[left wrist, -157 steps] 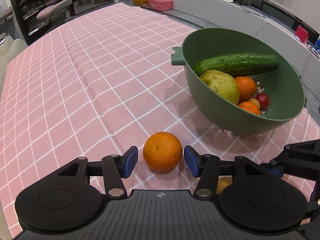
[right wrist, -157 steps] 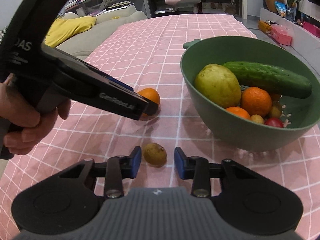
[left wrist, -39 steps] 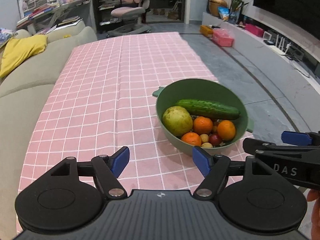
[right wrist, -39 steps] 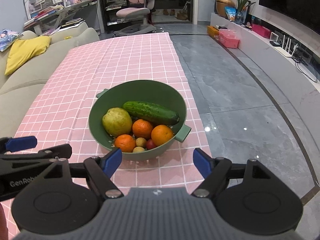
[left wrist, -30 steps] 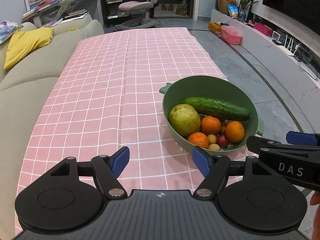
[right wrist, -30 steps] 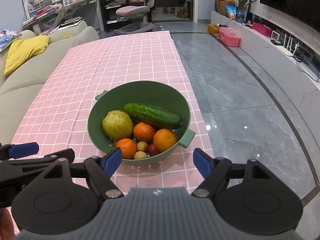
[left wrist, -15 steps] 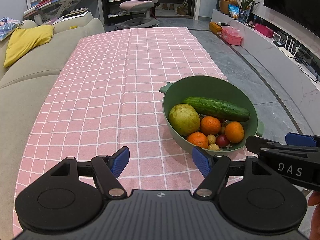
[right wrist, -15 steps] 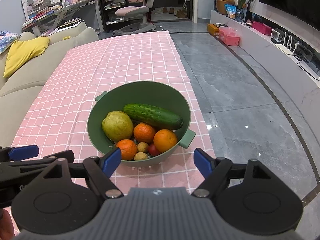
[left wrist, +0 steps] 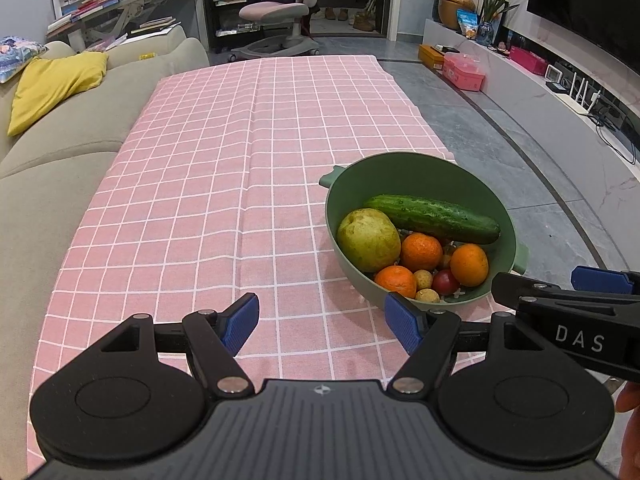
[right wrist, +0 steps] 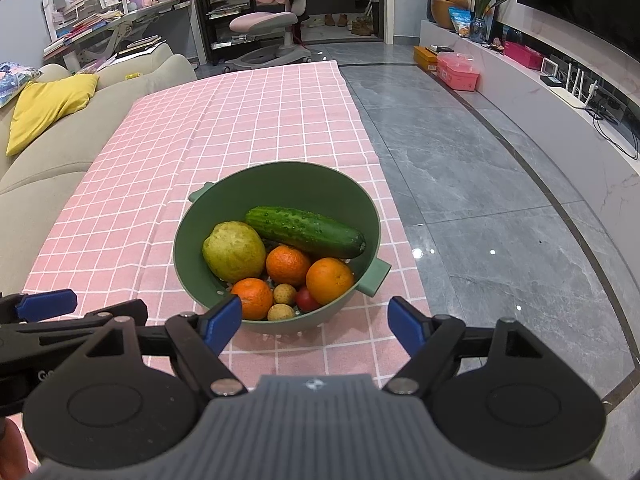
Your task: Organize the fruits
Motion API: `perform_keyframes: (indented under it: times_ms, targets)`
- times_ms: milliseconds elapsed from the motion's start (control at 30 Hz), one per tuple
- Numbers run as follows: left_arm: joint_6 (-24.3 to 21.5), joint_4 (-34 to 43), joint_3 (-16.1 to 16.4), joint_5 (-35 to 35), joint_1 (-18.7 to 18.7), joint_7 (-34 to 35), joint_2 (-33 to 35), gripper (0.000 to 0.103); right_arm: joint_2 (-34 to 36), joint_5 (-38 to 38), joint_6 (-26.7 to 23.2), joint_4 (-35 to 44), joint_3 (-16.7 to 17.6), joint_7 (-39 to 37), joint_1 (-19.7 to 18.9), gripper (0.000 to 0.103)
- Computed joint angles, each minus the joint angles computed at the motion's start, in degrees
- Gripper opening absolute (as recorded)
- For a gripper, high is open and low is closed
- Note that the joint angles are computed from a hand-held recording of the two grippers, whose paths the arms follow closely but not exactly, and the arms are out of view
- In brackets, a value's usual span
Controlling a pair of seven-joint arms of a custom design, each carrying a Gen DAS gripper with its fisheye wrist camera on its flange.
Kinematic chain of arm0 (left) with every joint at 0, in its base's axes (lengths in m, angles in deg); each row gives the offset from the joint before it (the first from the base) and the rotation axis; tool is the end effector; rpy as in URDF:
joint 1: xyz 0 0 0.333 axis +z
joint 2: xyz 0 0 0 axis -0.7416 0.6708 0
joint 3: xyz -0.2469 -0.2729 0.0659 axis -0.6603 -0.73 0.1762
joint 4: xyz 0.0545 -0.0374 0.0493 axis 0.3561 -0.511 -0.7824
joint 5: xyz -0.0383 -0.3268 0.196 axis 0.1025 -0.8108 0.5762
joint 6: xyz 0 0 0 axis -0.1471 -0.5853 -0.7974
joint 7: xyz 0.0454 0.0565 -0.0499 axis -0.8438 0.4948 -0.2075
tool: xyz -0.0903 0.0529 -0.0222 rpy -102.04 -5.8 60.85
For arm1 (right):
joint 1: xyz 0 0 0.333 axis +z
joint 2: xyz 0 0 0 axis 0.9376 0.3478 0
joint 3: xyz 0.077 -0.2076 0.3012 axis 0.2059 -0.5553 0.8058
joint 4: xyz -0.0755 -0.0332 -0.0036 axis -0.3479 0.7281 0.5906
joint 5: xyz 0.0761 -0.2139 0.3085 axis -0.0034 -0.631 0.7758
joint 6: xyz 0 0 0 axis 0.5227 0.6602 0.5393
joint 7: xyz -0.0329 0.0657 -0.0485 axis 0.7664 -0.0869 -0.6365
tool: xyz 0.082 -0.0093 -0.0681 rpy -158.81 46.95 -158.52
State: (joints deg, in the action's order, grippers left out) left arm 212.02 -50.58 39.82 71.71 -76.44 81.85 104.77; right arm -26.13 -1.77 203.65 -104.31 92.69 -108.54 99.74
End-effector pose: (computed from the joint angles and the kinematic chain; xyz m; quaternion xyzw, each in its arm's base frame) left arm 0.5253 -0.4710 0.4368 -0.5105 0.7939 -0.2792 0.1764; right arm 0.4854 0.3595 0.4406 -0.5192 0.7871 -0.2541 0.2152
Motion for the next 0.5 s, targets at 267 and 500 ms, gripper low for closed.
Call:
perform_keyframes:
  times_ms: [267, 500]
  targets:
    - [0.03, -0.04, -0.22, -0.67, 0.26, 0.51, -0.07, 0.084, -0.01, 0.04, 0.01, -0.02, 0.00, -0.06, 0.00, 0.077]
    - [0.09, -0.02, -0.13, -0.62, 0.15, 0.45, -0.04, 0.083, -0.06, 0.04, 0.02, -0.05, 0.00, -0.06, -0.02, 0.077]
